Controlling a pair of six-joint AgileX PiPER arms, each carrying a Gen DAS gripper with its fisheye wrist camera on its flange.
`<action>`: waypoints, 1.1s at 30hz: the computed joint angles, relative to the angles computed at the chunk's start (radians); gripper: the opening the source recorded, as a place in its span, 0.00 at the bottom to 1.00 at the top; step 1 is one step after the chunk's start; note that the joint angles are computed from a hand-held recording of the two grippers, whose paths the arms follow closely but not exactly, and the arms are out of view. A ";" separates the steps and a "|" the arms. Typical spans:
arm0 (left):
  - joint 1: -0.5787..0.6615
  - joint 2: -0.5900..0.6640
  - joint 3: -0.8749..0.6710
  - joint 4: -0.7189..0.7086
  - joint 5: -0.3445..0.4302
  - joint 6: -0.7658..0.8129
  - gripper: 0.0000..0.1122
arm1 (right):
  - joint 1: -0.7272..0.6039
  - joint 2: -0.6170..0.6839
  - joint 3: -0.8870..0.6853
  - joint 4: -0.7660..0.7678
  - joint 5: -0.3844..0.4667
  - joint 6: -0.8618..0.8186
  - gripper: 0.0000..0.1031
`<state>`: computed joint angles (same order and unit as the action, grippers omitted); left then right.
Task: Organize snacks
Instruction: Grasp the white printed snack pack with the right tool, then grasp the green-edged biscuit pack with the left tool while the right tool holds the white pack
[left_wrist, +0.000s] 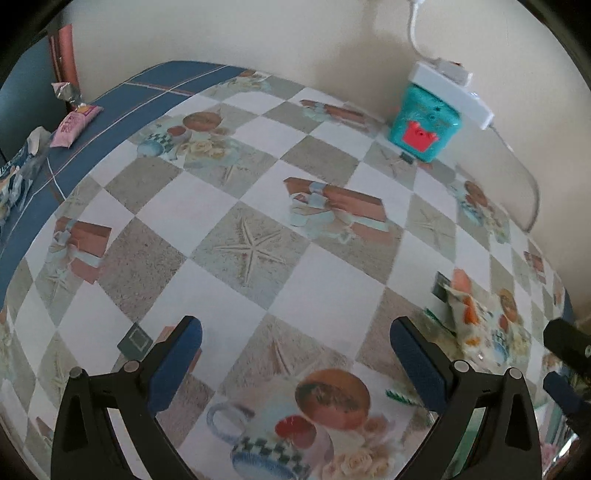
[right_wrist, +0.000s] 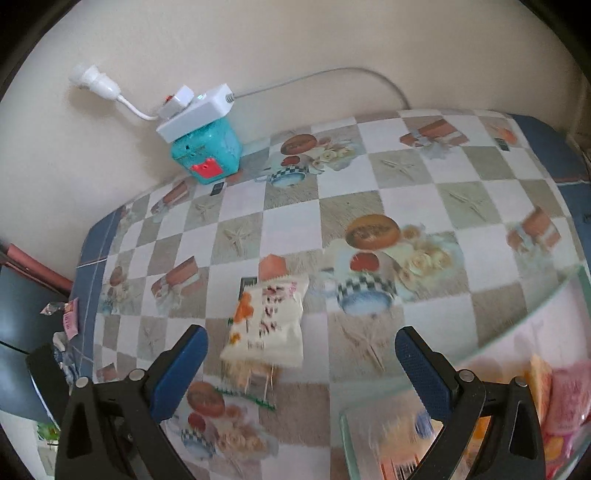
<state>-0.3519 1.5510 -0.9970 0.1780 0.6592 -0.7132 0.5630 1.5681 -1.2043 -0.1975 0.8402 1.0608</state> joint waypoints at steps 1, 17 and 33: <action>-0.002 0.012 -0.004 0.032 -0.001 -0.036 0.91 | -0.011 0.019 -0.012 0.018 -0.006 -0.023 1.00; 0.024 0.099 -0.055 0.122 0.077 -0.090 0.90 | -0.037 0.227 -0.113 0.143 -0.031 -0.184 0.76; -0.028 0.084 -0.088 -0.028 0.044 0.111 0.90 | -0.099 0.159 -0.033 0.141 -0.039 -0.205 0.57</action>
<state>-0.3797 1.6350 -1.0846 0.1500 0.7030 -0.6022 0.4639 1.7270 -1.2376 -0.0562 0.8017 0.8561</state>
